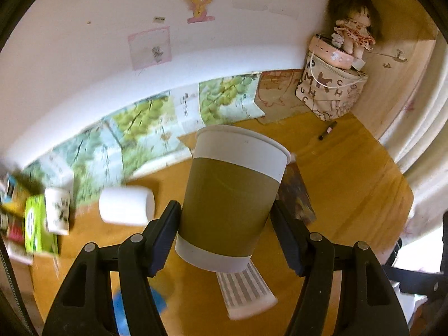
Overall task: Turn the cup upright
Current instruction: 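Lift the olive-brown cup off the desk with the left gripper, then hold the cup in the left gripper while the right gripper approaches it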
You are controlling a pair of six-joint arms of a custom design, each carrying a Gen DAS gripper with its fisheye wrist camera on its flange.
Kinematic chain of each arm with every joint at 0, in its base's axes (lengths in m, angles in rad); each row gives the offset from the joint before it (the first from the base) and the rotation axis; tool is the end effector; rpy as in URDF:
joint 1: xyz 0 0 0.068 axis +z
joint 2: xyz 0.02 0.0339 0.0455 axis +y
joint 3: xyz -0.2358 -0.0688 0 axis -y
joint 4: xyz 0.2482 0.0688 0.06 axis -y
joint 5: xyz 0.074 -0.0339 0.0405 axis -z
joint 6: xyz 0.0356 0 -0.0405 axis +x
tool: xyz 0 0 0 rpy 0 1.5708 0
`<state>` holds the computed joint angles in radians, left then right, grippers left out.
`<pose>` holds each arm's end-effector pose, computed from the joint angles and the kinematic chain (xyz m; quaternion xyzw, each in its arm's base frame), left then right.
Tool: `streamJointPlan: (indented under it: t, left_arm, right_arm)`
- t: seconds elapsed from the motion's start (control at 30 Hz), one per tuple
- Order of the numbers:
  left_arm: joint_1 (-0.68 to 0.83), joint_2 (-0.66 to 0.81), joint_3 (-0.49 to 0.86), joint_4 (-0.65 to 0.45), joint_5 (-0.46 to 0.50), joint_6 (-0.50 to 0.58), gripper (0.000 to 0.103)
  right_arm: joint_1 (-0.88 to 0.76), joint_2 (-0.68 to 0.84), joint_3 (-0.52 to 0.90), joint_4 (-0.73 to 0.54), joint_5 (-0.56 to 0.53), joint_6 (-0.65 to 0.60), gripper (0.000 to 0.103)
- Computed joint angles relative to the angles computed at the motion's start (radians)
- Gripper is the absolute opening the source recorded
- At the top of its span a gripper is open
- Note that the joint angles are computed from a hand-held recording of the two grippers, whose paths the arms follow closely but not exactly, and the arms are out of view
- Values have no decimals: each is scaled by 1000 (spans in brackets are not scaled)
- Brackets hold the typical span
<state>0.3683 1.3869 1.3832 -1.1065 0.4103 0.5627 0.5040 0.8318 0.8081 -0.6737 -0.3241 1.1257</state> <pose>0.2595 0.0849 0.3089 0.1388 0.9442 -0.0769 0.2887 0.1638 0.1033 0.2727 0.2086 0.8723 0.4040 0.1800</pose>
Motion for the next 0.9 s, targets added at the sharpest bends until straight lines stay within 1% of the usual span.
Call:
streamJointPlan:
  t: [0.13, 0.27, 0.37, 0.5, 0.7, 0.8, 0.9]
  left_arm:
    - [47, -93, -75, -69, 36, -8, 70]
    - [111, -192, -169, -135, 85, -3, 70]
    - [169, -257, -234, -198, 132, 14, 70]
    - [255, -325, -311, -290, 171, 70, 70]
    - [397, -403, -440, -395, 162, 178, 70]
    - [464, -435, -496, -423, 151, 224, 70]
    - [515, -459, -545, -425, 136, 251, 70]
  right_arm:
    - [9, -36, -5, -36, -14, -21, 102]
    - [36, -72, -5, -94, -6, -47, 102]
    - [70, -103, -10, -136, 6, -57, 102]
    - [111, -153, -26, -176, 13, -50, 102]
    - [165, -231, -45, -244, 27, -38, 102]
    - [183, -255, -49, -270, 33, -36, 102]
    - [196, -272, -57, -292, 33, -38, 102]
